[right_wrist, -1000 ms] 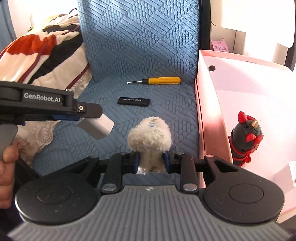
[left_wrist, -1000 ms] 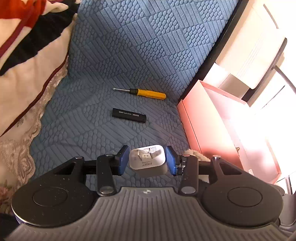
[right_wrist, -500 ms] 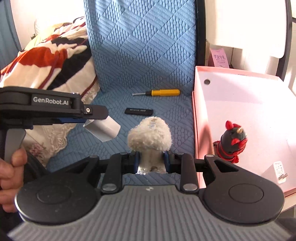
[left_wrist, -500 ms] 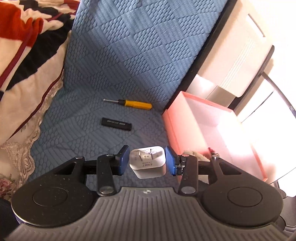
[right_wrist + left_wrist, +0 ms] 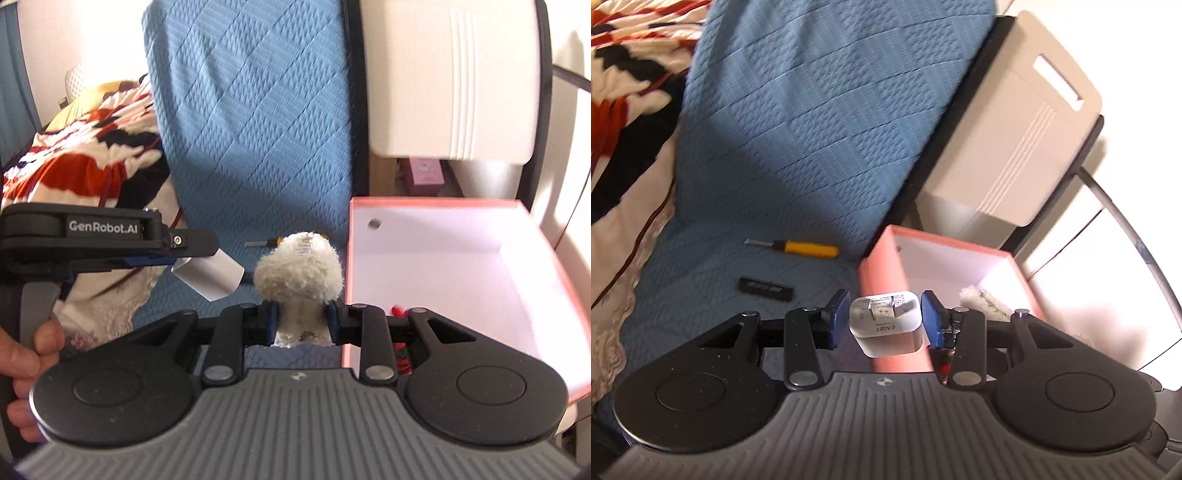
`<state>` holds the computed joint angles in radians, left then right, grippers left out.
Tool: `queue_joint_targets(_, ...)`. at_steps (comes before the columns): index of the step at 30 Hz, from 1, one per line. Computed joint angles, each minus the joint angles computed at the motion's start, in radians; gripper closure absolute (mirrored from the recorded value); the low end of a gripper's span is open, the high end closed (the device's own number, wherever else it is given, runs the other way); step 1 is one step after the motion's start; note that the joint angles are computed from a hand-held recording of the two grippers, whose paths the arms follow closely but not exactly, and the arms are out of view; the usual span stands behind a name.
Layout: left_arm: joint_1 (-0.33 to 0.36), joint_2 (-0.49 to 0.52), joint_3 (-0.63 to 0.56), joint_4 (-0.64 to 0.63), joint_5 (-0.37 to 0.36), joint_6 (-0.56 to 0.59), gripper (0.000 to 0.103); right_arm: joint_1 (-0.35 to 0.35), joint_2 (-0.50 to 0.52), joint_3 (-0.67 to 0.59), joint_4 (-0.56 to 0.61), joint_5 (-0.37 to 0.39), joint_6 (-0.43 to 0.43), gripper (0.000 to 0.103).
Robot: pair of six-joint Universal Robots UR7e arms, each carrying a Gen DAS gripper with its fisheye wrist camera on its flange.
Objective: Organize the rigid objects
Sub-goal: 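Carry the USB charger with the left tool while the right tool carries the fluffy toy to the pink box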
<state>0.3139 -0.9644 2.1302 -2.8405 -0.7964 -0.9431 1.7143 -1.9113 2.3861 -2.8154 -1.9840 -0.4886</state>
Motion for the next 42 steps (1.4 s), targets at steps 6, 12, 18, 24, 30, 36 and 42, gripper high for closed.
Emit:
queue_joint_targets(6,0.003,0.074,-0.116,-0.018,-0.008,0.058,0.055,-0.022,-0.016,-0.067,0.035,0.006,-0.029,0.073)
queue_joint_targets(12,0.019,0.166,-0.227,-0.05,-0.053,0.107,0.055,-0.078,-0.03,-0.125,0.063,0.022,-0.055,0.073)
queue_joint_targets(18,0.033,0.264,-0.339,-0.05,-0.104,0.152,0.055,-0.151,-0.038,-0.167,0.083,0.033,-0.078,0.073)
queue_joint_targets(24,0.045,0.354,-0.416,-0.033,-0.152,0.165,0.055,-0.271,-0.066,-0.171,0.101,0.074,-0.11,0.073)
queue_joint_targets(30,0.061,0.443,-0.466,-0.002,-0.213,0.146,0.055,-0.396,-0.087,-0.159,0.138,0.099,-0.144,0.073)
queue_joint_targets(36,0.076,0.514,-0.526,0.055,-0.243,0.145,0.055,-0.509,-0.083,-0.152,0.162,0.123,-0.168,0.073)
queue_joint_targets(42,0.098,0.551,-0.548,0.057,-0.278,0.143,0.055,-0.582,-0.066,-0.14,0.169,0.138,-0.187,0.073)
